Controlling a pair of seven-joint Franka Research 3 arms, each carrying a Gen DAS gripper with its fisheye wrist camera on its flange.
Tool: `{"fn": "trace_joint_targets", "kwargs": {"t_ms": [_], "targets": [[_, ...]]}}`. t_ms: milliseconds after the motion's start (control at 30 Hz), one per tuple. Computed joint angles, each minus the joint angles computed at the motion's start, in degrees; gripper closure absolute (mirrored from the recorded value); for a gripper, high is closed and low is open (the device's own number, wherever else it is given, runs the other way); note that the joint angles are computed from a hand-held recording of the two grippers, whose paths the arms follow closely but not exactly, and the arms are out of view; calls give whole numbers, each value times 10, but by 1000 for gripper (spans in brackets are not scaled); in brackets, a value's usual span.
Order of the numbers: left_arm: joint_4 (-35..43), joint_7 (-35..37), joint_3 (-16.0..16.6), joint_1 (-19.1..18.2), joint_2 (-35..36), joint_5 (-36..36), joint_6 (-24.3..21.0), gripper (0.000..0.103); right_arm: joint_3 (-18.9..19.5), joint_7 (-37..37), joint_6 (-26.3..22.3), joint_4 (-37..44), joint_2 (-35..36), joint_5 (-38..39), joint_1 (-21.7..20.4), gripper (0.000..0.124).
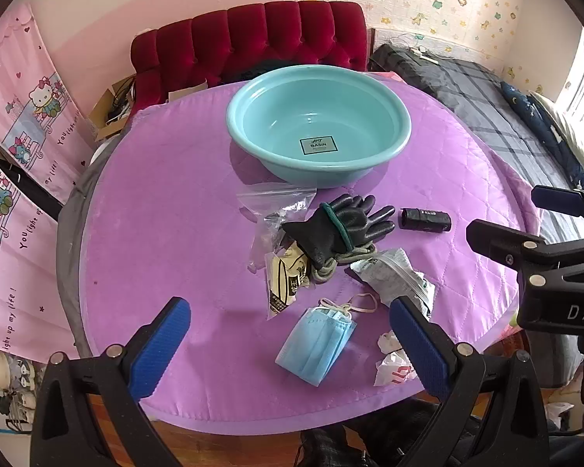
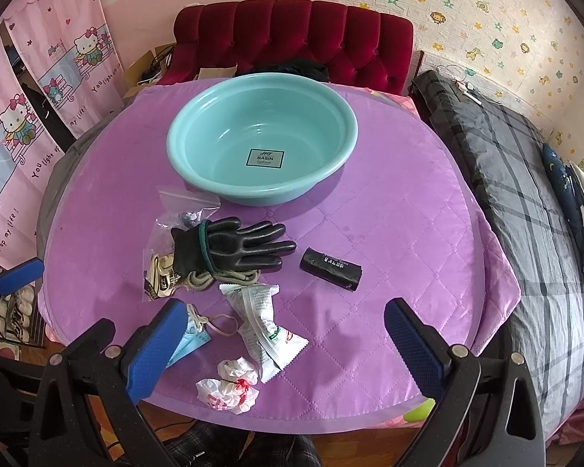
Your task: Organize soft objects
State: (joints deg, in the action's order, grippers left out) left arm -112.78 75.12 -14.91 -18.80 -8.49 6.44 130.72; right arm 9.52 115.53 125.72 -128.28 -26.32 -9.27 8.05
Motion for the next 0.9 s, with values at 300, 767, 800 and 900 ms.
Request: {"fn": "trace_joint_targets", "kwargs": {"t_ms": [300,767,800,900], "targets": [[2,-1,0,0,1,-1,-4,0,-1,-4,1,-1,0,1,1,21],[0,1,0,0,7,-2,-6,0,-4,-11,3,-1,6,4,1,21],[0,2,1,0,7,-4,-5,0,-4,-12,3,-1,7,4,1,21],[-2,1,1,0,7,-3,-4,0,-3,-12,3,0,10,4,2,21]]}}
